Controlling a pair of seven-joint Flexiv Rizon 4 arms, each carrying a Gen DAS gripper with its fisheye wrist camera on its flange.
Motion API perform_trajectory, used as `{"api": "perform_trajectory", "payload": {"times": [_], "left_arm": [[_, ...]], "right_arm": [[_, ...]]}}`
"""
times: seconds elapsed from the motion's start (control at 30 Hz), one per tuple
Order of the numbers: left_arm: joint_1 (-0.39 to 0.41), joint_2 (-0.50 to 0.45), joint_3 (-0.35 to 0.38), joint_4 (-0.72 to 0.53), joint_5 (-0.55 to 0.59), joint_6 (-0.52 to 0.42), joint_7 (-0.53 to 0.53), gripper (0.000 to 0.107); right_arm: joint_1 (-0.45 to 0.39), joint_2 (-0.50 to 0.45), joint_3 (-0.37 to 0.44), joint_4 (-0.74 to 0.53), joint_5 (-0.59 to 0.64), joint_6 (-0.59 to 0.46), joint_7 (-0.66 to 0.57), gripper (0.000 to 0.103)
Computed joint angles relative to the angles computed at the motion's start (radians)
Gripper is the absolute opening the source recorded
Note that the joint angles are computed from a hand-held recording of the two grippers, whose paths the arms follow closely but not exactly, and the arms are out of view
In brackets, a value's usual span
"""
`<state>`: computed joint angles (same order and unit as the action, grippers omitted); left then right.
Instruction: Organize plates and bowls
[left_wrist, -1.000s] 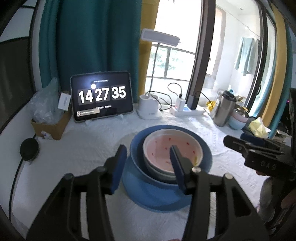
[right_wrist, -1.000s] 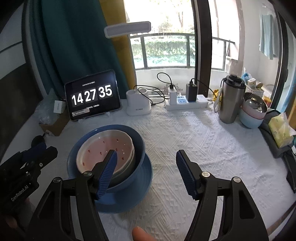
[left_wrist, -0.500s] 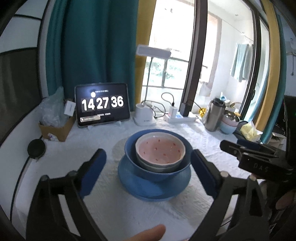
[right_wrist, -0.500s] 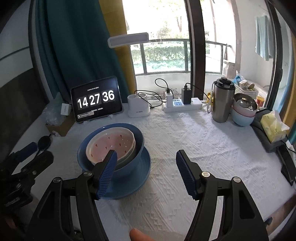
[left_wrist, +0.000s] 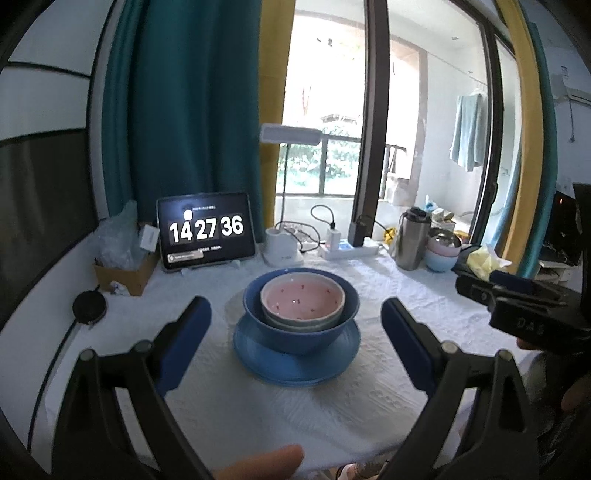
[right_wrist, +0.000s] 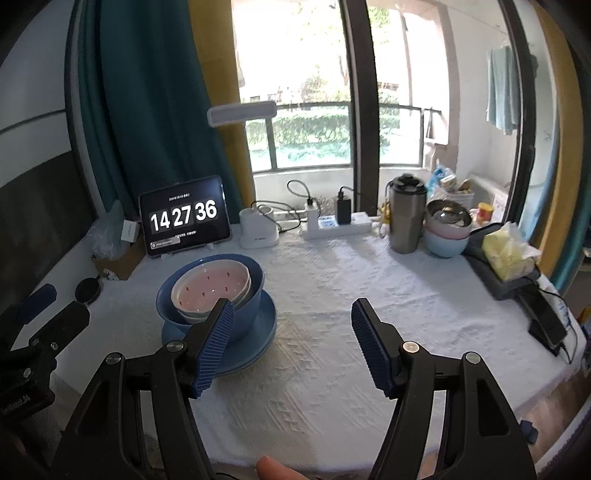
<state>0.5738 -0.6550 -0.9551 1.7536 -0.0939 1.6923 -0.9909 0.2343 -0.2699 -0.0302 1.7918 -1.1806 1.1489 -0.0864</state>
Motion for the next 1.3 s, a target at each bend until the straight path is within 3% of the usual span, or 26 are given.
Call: {"api": "perform_trajectory", "payload": {"times": [0.2,0.5,0.8,1.3], "left_arm": [[0.074,-0.002,-0.075,0.065,0.058,0.060,-0.022,0.094],[0.147,0.001,-0.110,0.107,0.198,0.137,-0.130,0.094],[0.175,0.000,-0.121,0.104,0.259,0.139,-0.185,0.094],[0.169,0.012,-0.115,0.109,0.262,0.134,-0.193,0.094]], "right_arm": [[-0.012,0.074,0.017,0.066,-0.132,-0.037,0.103,0.070],[-0.051,0.135,0.069,0.129,-0.260,-0.063,0.206,0.070],[-0.056,0.142,0.086,0.137,-0.271,-0.074,0.217,0.069],[-0.060,0.143,0.086,0.140,-0.271,-0.077,0.226,0.070]]}}
